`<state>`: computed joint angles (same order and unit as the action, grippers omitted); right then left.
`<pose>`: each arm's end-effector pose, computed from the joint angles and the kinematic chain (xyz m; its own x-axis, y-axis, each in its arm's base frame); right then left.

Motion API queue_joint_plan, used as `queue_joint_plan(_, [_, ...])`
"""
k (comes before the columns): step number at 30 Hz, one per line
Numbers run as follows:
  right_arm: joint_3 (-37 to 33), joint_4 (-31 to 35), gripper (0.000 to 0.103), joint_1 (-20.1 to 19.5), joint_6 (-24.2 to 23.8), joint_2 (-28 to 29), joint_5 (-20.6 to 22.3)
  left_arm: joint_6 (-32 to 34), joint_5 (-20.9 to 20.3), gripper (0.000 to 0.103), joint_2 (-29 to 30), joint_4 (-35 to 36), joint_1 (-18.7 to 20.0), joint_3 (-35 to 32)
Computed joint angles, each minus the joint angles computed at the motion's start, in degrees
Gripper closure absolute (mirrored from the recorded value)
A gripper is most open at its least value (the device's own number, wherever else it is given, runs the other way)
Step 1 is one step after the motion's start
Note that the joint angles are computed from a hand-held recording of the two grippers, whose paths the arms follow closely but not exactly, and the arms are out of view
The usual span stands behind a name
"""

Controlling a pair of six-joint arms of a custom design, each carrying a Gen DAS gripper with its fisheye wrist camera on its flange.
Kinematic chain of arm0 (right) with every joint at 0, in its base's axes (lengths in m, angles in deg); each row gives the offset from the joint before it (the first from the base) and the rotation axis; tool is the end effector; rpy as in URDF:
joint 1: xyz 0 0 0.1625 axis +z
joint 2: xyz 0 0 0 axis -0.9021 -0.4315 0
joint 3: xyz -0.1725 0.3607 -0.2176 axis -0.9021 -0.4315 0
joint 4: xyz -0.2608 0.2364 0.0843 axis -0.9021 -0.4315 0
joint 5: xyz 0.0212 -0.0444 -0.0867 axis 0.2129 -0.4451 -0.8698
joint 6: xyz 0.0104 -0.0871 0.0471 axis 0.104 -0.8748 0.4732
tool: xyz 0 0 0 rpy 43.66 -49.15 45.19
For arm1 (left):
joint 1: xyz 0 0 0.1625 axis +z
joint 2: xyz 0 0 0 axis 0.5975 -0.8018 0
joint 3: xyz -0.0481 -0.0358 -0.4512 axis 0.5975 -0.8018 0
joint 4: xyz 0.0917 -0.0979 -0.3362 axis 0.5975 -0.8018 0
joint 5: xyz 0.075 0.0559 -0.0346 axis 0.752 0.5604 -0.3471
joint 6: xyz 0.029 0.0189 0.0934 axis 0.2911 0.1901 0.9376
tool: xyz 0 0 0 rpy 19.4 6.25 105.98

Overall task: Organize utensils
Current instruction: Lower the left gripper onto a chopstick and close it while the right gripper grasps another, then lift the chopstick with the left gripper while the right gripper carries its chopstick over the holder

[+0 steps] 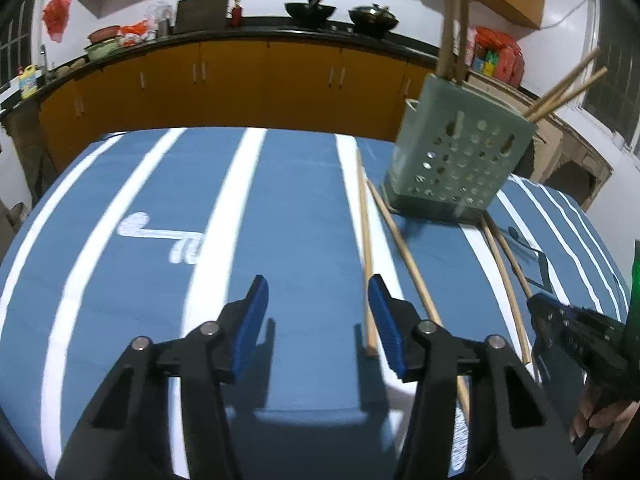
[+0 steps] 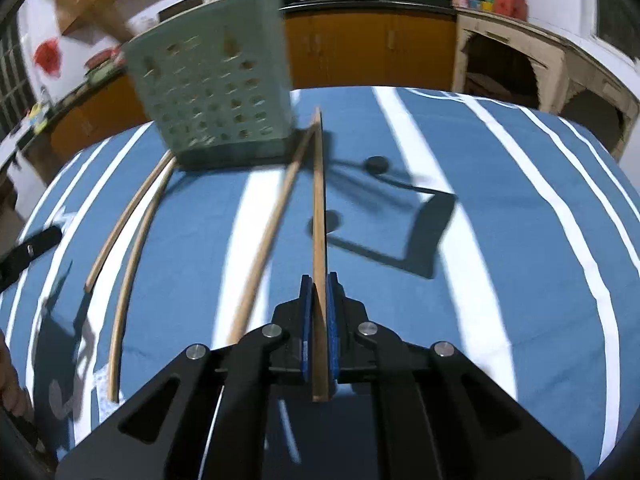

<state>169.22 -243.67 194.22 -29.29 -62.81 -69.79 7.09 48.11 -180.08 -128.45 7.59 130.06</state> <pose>0.3470 -0.3333 0.0560 -0.7911 0.0769 0.6069 -0.3523 0.7537 -0.5548 -0.0709 -0.3608 0.3567 -0.7792 0.1214 -0.6149 0.4989 0.7140 -0.4912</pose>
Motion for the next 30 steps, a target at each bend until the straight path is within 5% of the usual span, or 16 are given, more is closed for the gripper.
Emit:
queue_joint_plan(10, [1.5, -1.0, 0.095, -0.9, 1.6, -1.3, -1.5, 3.3, -1.5, 0.057, 10.3, -3.3, 2.4, -2.3])
queue_joint_plan(15, [1.5, -0.9, 0.095, -1.0, 1.5, -1.5, -1.4, 3.9, 0.5, 0.089, 14.0, -4.9, 3.8, -3.0])
queue_joint_plan(30, [1.6, -1.1, 0.095, -1.2, 1.0, -1.5, -1.3, 2.5, -1.9, 0.092, 2.8, 1.7, 4.7, -0.4])
